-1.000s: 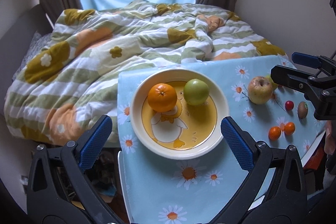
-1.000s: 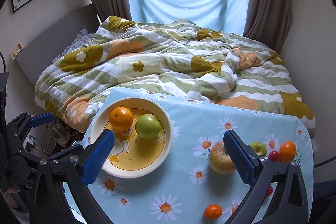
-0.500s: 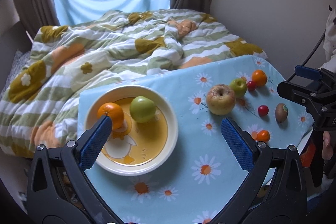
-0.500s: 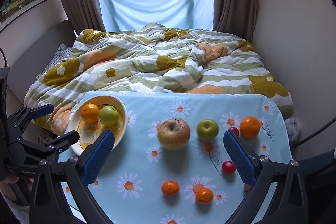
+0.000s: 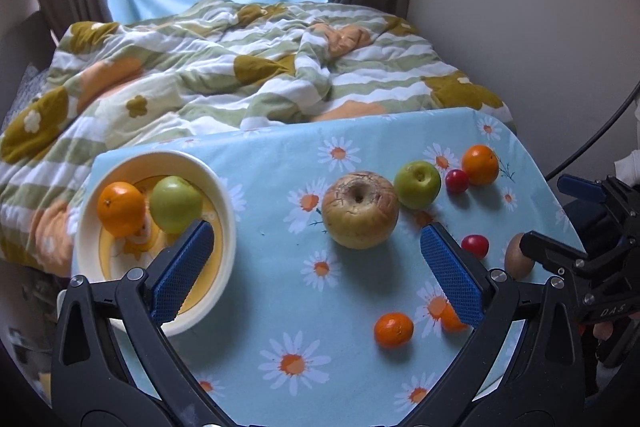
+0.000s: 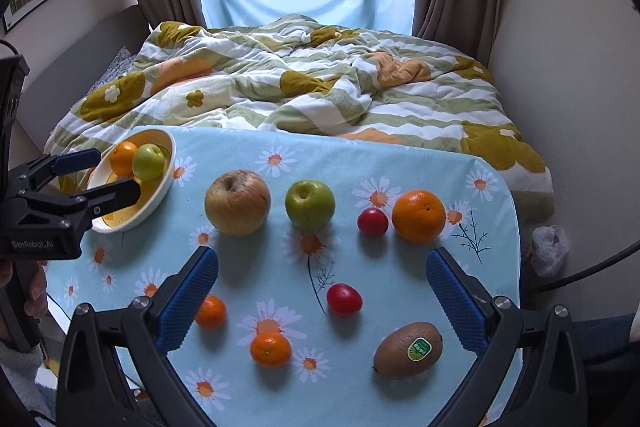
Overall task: Organize fruits
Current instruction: 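Grasp the large brown apple with the left tool while the right tool grasps the red tomato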
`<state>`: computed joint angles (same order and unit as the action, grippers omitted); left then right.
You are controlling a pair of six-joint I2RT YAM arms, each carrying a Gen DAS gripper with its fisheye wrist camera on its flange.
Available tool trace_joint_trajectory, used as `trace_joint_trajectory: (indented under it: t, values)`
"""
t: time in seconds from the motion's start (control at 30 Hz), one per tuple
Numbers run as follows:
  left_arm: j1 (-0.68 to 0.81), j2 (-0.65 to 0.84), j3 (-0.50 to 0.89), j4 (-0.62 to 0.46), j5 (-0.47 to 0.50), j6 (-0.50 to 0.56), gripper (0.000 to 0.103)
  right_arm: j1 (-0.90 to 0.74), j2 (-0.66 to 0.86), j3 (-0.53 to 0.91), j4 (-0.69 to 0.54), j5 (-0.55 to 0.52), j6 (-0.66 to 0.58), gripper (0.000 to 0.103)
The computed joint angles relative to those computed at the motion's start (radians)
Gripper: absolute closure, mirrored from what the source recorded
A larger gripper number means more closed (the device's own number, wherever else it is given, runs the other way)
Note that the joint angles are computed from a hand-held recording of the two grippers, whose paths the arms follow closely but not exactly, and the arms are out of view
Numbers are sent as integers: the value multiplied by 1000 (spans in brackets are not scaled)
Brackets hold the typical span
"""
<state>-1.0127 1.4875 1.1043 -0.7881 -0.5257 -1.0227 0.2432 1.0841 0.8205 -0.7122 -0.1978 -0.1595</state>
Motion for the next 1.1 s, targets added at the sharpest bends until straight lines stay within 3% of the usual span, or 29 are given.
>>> trace_joint_trajectory:
  t: [0.2,0.4,0.47,0.63,0.87,1.1]
  values:
    - [31,130,24,94,40,29,0,-82,77,-69,76,-54,-127,0]
    - [69,238,43,178,94,82,0,-104,164,-111,148,-62,-194,10]
    - [79,273,57,197,106,99,0,-106,195,-114,155,-67,-211,22]
    - [105,330,77,236,134,134,0,-100,236,-127,175,-59,-238,28]
    - [140,388,90,277,187,146,22,-103,274,-125,175,-55,-280,40]
    - [126,395,99,266,170,135,23,-93,277,-131,181,-53,-297,45]
